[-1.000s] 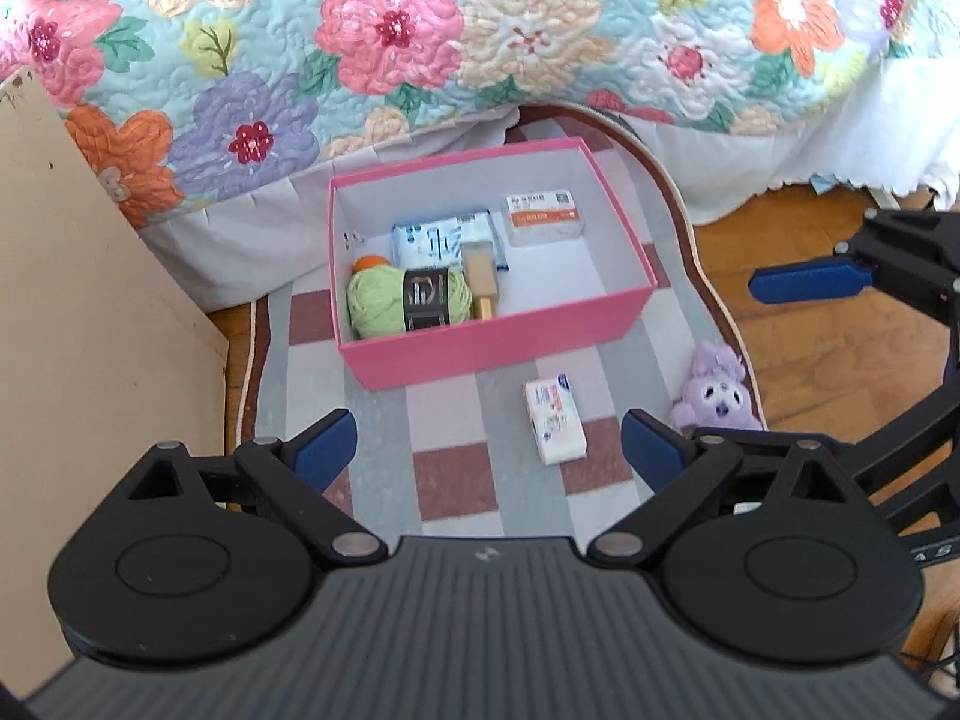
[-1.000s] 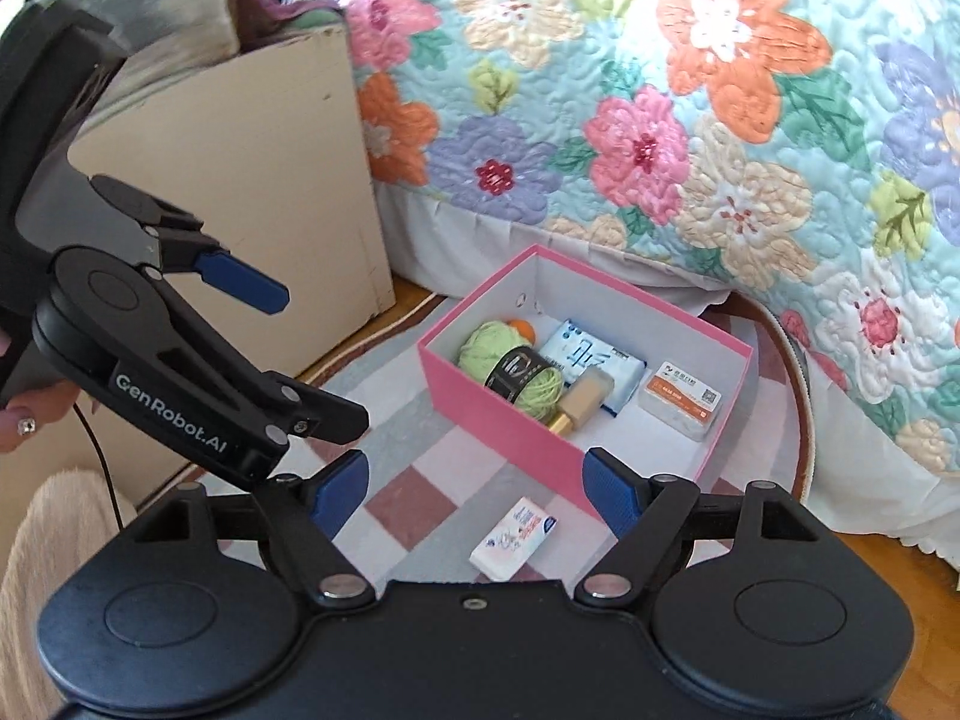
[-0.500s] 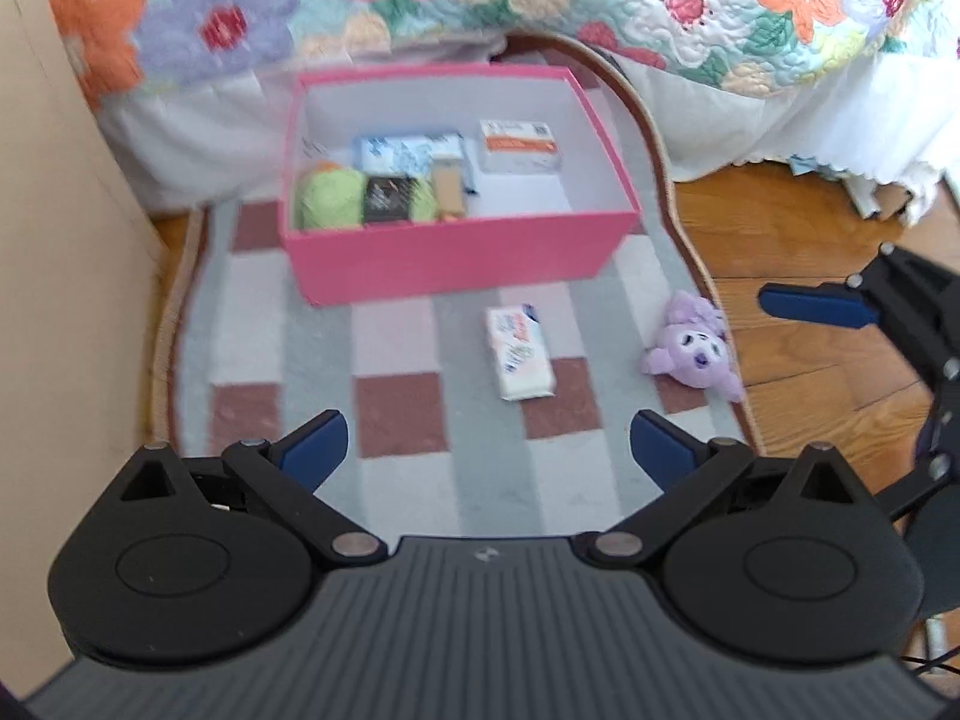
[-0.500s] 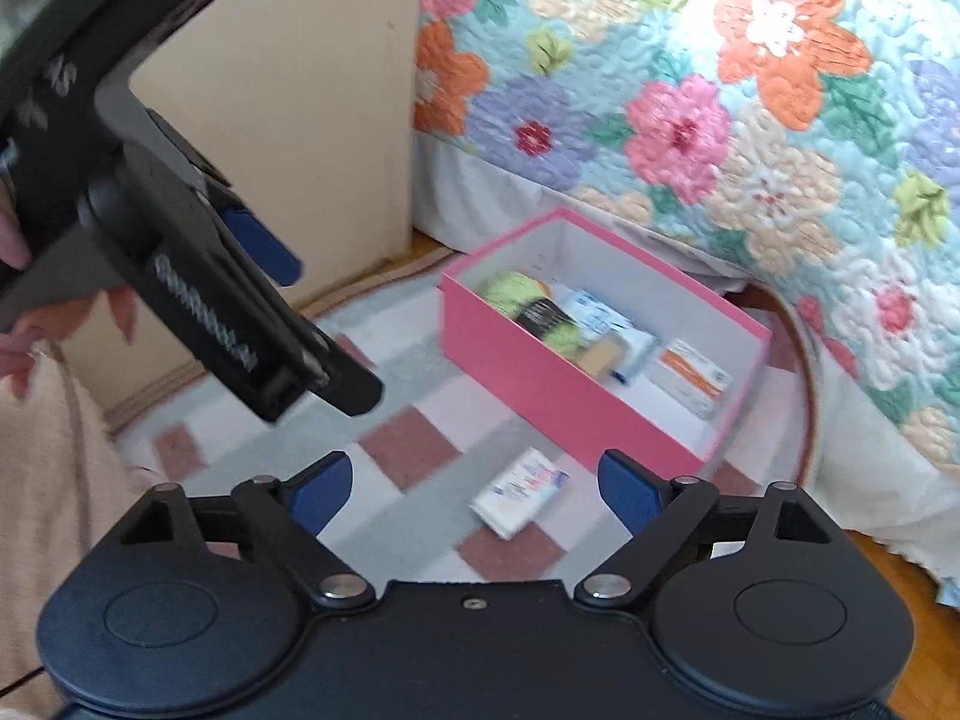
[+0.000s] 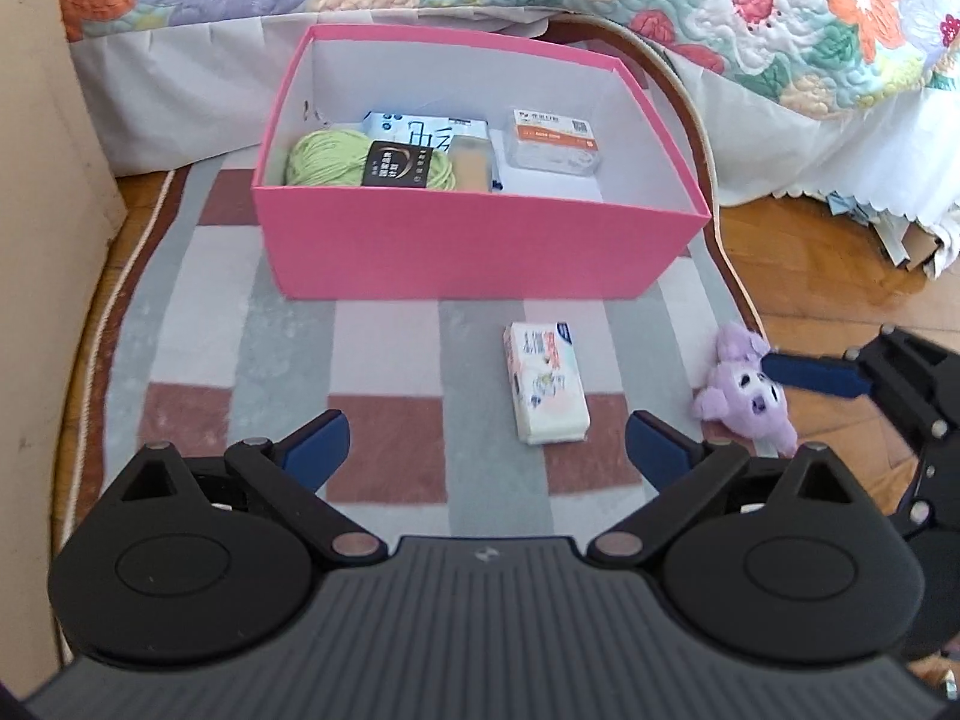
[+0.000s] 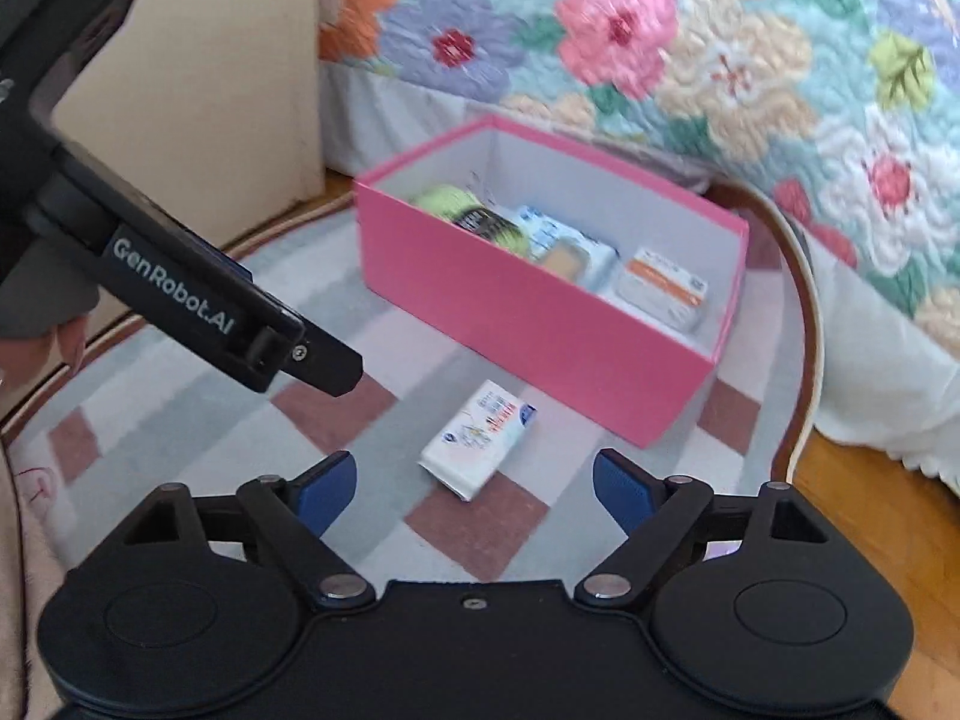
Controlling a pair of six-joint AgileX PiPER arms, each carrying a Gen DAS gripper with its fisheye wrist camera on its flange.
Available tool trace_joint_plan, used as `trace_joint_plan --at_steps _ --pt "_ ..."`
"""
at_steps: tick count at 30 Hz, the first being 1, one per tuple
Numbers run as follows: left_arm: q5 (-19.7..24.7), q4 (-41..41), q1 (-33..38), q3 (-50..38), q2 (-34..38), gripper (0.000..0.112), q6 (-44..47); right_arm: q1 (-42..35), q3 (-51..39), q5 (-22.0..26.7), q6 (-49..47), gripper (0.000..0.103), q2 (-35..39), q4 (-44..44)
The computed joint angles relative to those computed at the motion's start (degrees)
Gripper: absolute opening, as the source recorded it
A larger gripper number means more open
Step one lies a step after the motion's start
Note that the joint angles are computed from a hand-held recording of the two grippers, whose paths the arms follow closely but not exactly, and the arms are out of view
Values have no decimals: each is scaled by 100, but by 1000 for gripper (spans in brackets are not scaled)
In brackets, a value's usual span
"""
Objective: Organize objects
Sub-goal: 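Withdraw the left tool and move it to the small white wipes packet, then close the left gripper on the white wipes packet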
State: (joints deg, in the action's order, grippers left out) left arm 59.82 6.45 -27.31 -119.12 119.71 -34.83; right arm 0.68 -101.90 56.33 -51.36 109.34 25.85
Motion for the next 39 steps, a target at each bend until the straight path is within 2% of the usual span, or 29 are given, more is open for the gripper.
trace_joint_plan --at_steps 5,8,11,14,15,17,21,22,24,26,29,31,35,37,39 --pt "-452 -172 97 69 261 98 -96 178 -336 104 410 89 461 -273" --pt "-233 208 26 -199 593 96 -352 258 -678 305 795 86 824 -346" --pt "-22 139 97 -509 956 93 -332 290 -1108 525 1502 83 1258 -261" --pt "-407 268 113 -223 969 84 -368 370 -1167 433 1864 80 1473 -405" --pt "-531 155 159 -160 985 84 -301 382 -1154 394 1849 79 1520 -402" --pt "-877 -240 289 23 1003 71 -136 383 -1098 286 1843 79 1562 -370" --pt "-1234 -823 408 112 1124 60 167 370 -1069 -4 1860 78 1722 -323" --pt "-1367 -958 424 192 1115 57 267 364 -1031 -77 1871 74 1735 -315" --pt "-1566 -1189 437 323 1091 51 388 284 -1016 -56 1616 62 1799 -1" --pt "-1784 -1725 532 504 1049 36 664 288 -954 -159 1358 52 1802 150" --pt "-2013 -2706 711 754 1010 24 1183 476 -384 -730 840 51 1487 6" --pt "-1942 -3005 787 803 988 24 1280 542 -79 -937 478 51 1316 26" --pt "-1545 -3435 921 796 979 24 1303 523 194 -866 -468 51 1139 156" --pt "-1530 -3682 967 938 919 25 1400 485 367 -904 -1045 51 1030 240" --pt "-1582 -3522 926 923 926 25 1350 434 363 -844 -1123 51 1022 271"
